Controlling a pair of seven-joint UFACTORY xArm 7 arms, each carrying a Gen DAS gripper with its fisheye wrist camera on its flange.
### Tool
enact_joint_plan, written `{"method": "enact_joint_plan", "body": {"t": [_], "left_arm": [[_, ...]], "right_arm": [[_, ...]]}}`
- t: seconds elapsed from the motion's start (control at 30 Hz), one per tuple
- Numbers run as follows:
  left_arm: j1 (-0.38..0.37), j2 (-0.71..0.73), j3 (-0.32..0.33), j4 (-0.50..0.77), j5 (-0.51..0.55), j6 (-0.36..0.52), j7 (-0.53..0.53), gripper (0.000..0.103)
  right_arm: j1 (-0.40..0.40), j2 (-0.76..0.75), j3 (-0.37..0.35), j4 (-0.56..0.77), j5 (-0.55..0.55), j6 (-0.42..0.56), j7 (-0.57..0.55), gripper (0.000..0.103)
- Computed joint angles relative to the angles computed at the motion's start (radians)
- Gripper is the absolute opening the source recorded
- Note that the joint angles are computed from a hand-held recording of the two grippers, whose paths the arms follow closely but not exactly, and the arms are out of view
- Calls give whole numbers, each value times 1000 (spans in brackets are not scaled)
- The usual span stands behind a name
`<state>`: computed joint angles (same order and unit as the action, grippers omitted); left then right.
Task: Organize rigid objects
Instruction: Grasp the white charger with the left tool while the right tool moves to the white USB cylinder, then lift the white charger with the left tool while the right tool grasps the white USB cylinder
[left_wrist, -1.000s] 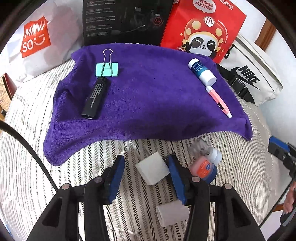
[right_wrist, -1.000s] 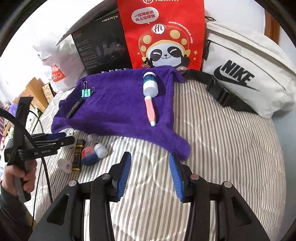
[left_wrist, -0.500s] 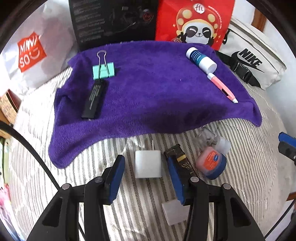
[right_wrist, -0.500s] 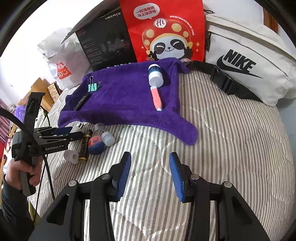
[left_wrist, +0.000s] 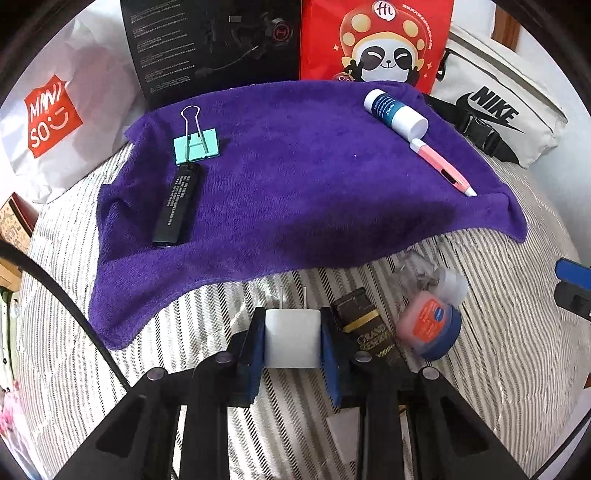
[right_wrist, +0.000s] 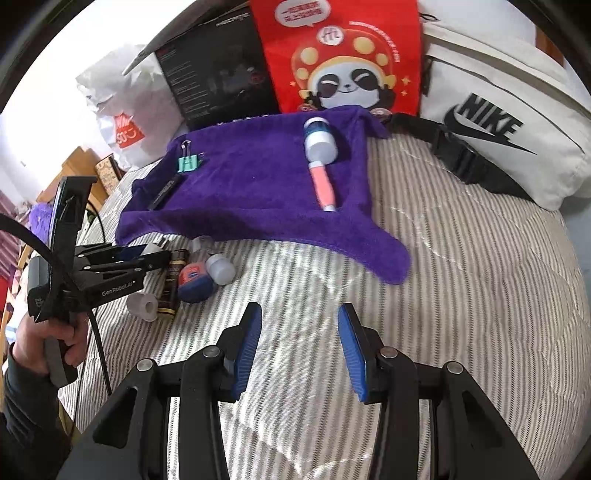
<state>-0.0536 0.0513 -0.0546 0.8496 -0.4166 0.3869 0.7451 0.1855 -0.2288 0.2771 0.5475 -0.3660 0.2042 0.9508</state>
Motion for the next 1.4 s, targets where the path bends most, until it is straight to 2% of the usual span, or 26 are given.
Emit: {"method": "enact_joint_plan", "body": {"t": [0.1,0.2,0.3,0.47,0.57,0.63,0.73,0.8,0.97,1.23,1.33,1.4], "left_arm": [[9,-19,14,-31,29,-33,-19,26],[34,-31,33,-36,-20,-6,24,26],[57,-49,57,-61,-18,-19,31,26],[84,-49,77,-53,-146,23,147,26],[81,-54,69,-74,-131,-19,131,27],[76,-58,66,-86,-157,-46,152,27],[75,-61,71,-89,-228,-41,211,27],[74,-64,72,-95,-255,-47,236,27],[68,-71,75,-106,-289,-62,262,27],[66,-76,78,-111,-298,-60,276,27],[65,-77,79,-112,-298,-61,273,26],[63,-79,79,-115,-300,-64,273,27]], "right_arm": [[-2,39,12,32,-27,-17,1,43],[2,94,10,72,-63,-34,14,43],[25,159,-9,125,-105,-31,18,43],[75,230,-61,179,-188,-48,67,43],[113,264,-93,203,-185,-58,31,41],[142,289,-122,230,-251,-41,65,39],[163,324,-140,254,-211,-37,16,32],[177,343,-151,267,-178,-33,-20,32],[227,386,-191,312,-198,-9,-25,32],[262,433,-224,370,-212,14,-38,32],[278,439,-238,382,-226,24,-30,24],[287,438,-245,382,-244,29,-15,24]]}}
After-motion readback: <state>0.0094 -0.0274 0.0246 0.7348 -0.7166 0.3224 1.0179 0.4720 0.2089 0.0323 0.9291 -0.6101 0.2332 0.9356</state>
